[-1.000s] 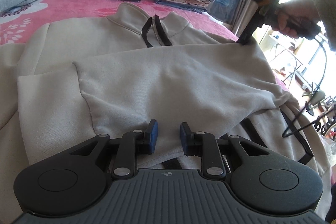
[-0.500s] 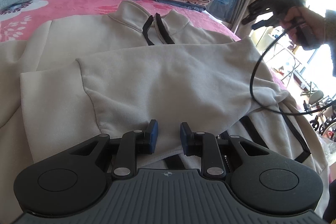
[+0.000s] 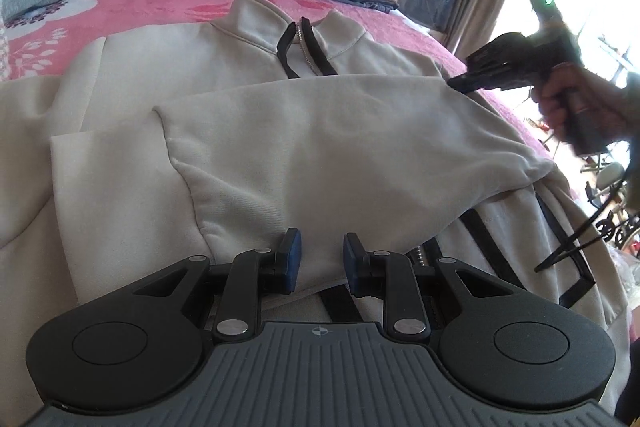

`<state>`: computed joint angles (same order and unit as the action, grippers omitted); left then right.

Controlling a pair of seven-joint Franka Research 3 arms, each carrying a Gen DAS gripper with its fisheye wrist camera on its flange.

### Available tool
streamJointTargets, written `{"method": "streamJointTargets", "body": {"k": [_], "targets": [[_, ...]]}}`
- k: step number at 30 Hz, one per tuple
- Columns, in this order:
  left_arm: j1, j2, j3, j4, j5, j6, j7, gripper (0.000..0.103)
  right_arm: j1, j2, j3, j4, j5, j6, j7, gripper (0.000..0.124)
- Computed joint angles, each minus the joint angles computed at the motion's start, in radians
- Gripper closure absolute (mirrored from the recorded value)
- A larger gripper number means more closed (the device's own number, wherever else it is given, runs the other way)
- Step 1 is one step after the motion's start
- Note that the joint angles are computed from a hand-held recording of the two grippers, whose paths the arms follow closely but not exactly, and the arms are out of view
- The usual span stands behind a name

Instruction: Fold clothes

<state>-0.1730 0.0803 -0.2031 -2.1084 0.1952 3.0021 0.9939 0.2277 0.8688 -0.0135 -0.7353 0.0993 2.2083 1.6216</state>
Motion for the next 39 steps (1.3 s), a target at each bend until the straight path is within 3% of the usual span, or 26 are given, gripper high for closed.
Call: {"method": "streamJointTargets", "body": {"k": [3, 8, 12, 16, 18, 19, 21, 22, 25, 28, 31, 33, 35, 36, 37, 39], "targets": [[0.004, -0.004, -0.004, -0.004, -0.022, -0.001, 0.011, 0.08, -0.006, 0.037, -0.004, 0.007, 0.021, 0.102, 0.005, 0.116], [0.003, -0.011, 0.0, -0.02, -0.003, 0.019, 0.008, 0.08, -0.018, -0.187, 0.003, -0.339, 0.053, 0.317, 0.043, 0.114], [0.014, -0.019, -0.014, -0.028, -0.079, 0.02, 0.061, 0.079, -0.081, -0.419, 0.067, -0.601, 0.149, 0.289, -0.114, 0.114], [0.016, -0.023, -0.016, -0.026, -0.131, 0.006, 0.089, 0.079, -0.07, -0.589, 0.052, -0.825, 0.16, 0.231, -0.184, 0.114], [0.015, -0.025, -0.016, -0.026, -0.149, 0.001, 0.095, 0.079, -0.046, -0.622, 0.03, -0.925, 0.108, 0.248, -0.167, 0.114], [0.015, -0.025, -0.017, -0.026, -0.164, -0.001, 0.106, 0.079, -0.034, -0.631, 0.021, -0.972, 0.075, 0.266, -0.156, 0.113], [0.016, -0.029, -0.018, -0.021, -0.179, -0.016, 0.13, 0.079, -0.031, -0.655, 0.022, -1.065, 0.079, 0.379, -0.16, 0.113], [0.013, -0.033, -0.014, -0.021, -0.168, -0.02, 0.125, 0.079, -0.024, -0.664, 0.015, -1.068, 0.063, 0.385, -0.128, 0.113], [0.003, -0.047, 0.003, -0.031, -0.068, -0.027, 0.067, 0.079, 0.01, -0.717, 0.003, -1.105, -0.048, 0.467, -0.053, 0.112], [-0.005, -0.046, 0.018, -0.03, 0.071, -0.029, -0.051, 0.079, 0.008, -0.754, 0.061, -1.145, 0.032, 0.564, -0.203, 0.112], [-0.009, -0.05, 0.027, -0.026, 0.185, -0.038, -0.197, 0.079, 0.027, -0.715, 0.101, -1.138, 0.118, 0.566, -0.335, 0.111], [-0.007, -0.08, 0.032, -0.033, 0.295, -0.069, -0.335, 0.079, 0.038, -0.663, 0.111, -1.121, 0.118, 0.528, -0.356, 0.107], [0.013, -0.137, 0.026, -0.063, 0.426, -0.076, -0.482, 0.079, 0.067, -0.652, 0.093, -1.17, 0.111, 0.623, -0.354, 0.107], [0.04, -0.177, 0.009, -0.08, 0.544, -0.09, -0.61, 0.074, 0.078, -0.653, 0.083, -1.17, 0.095, 0.624, -0.335, 0.107], [0.078, -0.227, -0.027, -0.092, 0.693, -0.15, -0.767, 0.065, 0.084, -0.654, 0.074, -1.166, 0.089, 0.615, -0.308, 0.107], [0.121, -0.327, -0.067, -0.133, 0.835, -0.25, -0.941, 0.062, 0.077, -0.652, 0.078, -1.163, 0.112, 0.611, -0.3, 0.106]]}}
